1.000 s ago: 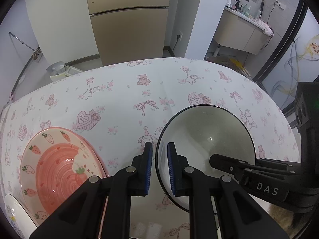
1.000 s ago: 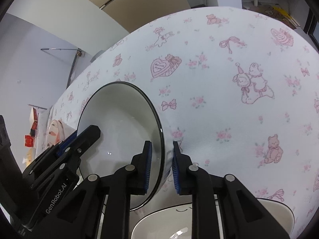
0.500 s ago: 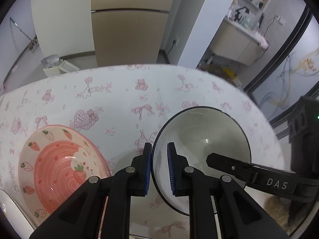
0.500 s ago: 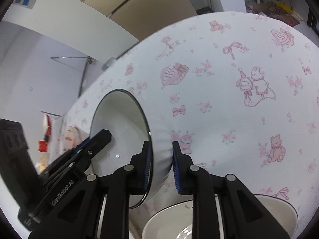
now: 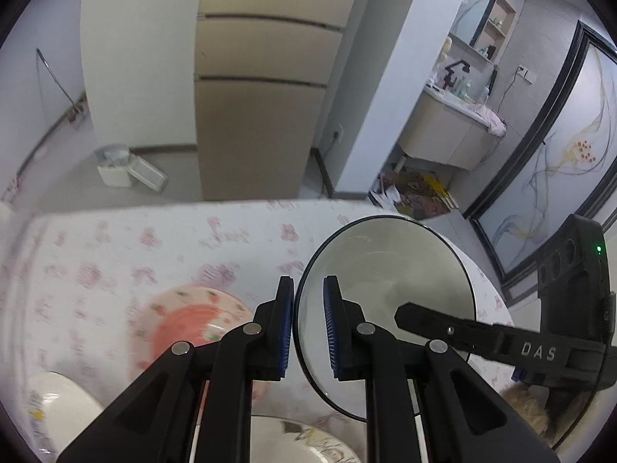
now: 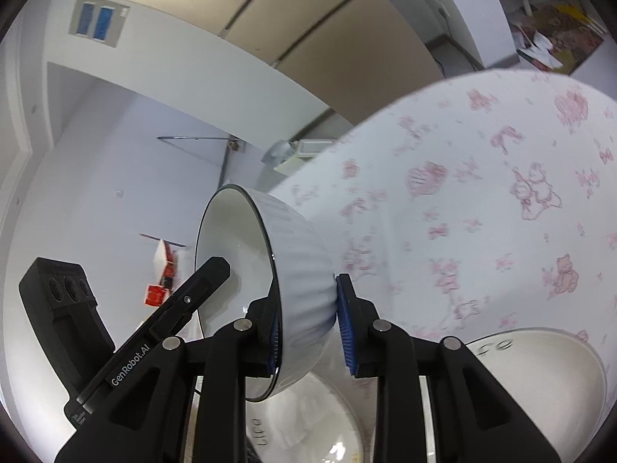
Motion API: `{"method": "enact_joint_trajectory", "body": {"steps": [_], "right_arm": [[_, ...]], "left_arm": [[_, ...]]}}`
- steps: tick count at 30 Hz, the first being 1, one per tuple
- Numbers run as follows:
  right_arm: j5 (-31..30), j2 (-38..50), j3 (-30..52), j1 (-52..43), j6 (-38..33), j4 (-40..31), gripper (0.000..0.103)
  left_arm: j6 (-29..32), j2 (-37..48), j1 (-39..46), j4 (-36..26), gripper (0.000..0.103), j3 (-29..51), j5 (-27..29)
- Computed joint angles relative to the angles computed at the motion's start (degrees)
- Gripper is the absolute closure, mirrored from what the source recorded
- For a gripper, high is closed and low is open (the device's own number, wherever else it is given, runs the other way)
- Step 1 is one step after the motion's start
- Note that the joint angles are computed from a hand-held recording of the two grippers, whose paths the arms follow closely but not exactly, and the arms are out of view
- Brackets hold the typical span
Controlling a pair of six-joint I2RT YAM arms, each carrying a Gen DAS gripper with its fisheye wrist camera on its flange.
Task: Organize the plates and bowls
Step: 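Lift the white bowls and carry them over the pink bowl stack with both grippers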
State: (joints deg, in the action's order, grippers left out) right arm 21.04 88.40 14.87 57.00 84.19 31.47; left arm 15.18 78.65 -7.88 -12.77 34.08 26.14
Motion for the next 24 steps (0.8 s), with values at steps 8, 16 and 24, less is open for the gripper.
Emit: {"method": "enact_joint_trajectory", "body": {"steps": [8,16,24], "right_arm": [[-0.8,1.7,17.0,1.6,-4.5,-15.9,0.079],[1.1,9.2,27.8,3.4,-5.9,-21.3,0.079],[-1.3,17.4,30.7,2.5,-6.0,-19.8,0.079]], "left_arm": [[9.6,-4.1,14.1,-11.4,0.086,6.5,4.9],[18.6,2.8,24.6,-16.0,0.086,10.8,10.9],[21.9,13.4,25.5,-10.7,0.086,10.2,10.9]]}}
